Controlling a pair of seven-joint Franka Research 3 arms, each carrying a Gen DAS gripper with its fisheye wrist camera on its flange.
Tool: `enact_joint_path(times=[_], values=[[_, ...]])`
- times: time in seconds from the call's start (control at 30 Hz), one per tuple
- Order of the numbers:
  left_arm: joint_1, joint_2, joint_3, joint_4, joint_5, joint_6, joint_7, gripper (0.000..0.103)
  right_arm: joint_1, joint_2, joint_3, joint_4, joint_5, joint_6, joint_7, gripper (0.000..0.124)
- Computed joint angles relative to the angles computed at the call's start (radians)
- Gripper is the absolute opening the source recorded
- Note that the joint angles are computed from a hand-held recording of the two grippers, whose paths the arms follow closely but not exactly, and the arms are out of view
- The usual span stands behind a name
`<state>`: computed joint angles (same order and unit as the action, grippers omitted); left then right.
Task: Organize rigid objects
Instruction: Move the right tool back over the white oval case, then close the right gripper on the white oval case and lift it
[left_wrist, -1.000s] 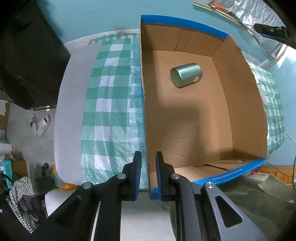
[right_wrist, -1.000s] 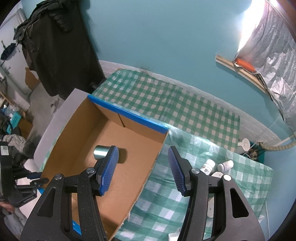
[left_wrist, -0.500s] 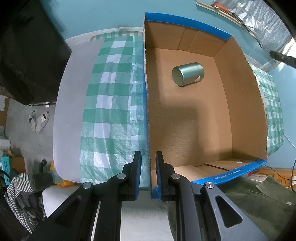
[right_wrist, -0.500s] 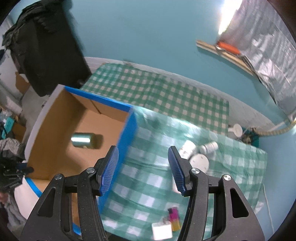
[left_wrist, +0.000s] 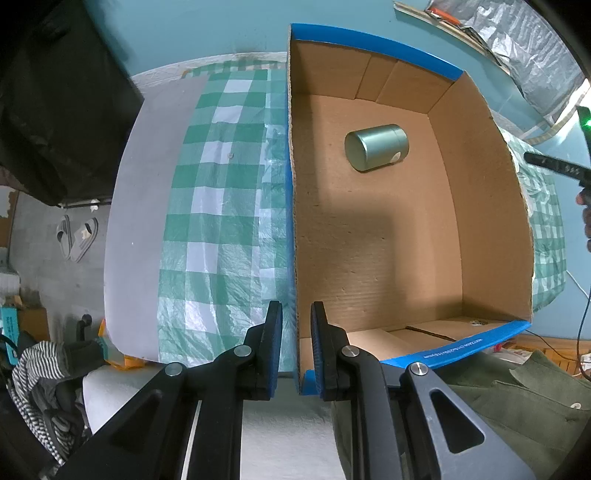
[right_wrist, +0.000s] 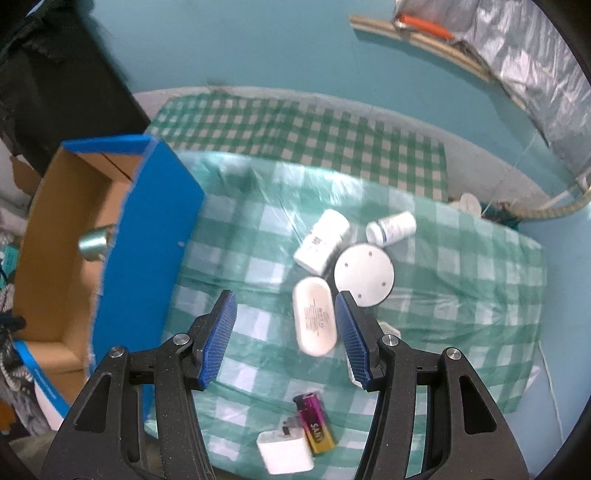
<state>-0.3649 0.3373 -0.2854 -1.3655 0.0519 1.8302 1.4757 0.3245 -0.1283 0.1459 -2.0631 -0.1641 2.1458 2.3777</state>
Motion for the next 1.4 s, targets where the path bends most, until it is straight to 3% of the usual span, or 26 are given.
enact_joint_path(times=[0.8, 1.0, 1.4], values=[[0.007, 0.001, 0.000, -0.010, -0.009, -0.003, -0.024, 0.015, 0.009, 0.112, -0.038, -0.014, 0.048, -0.026, -0.058, 0.055], [0.005, 0.006, 0.001, -0.001, -0.006, -0.007, -0.023, 0.015, 0.012, 0.105, -0.039, -0.038, 0.052, 0.001, -0.033, 0.038], [0.003, 0.010, 0.000, 0.006, -0.005, -0.008, -0.017, 0.015, 0.024, 0.068, -0.022, -0.065, 0.052, 0.044, -0.003, 0.037]])
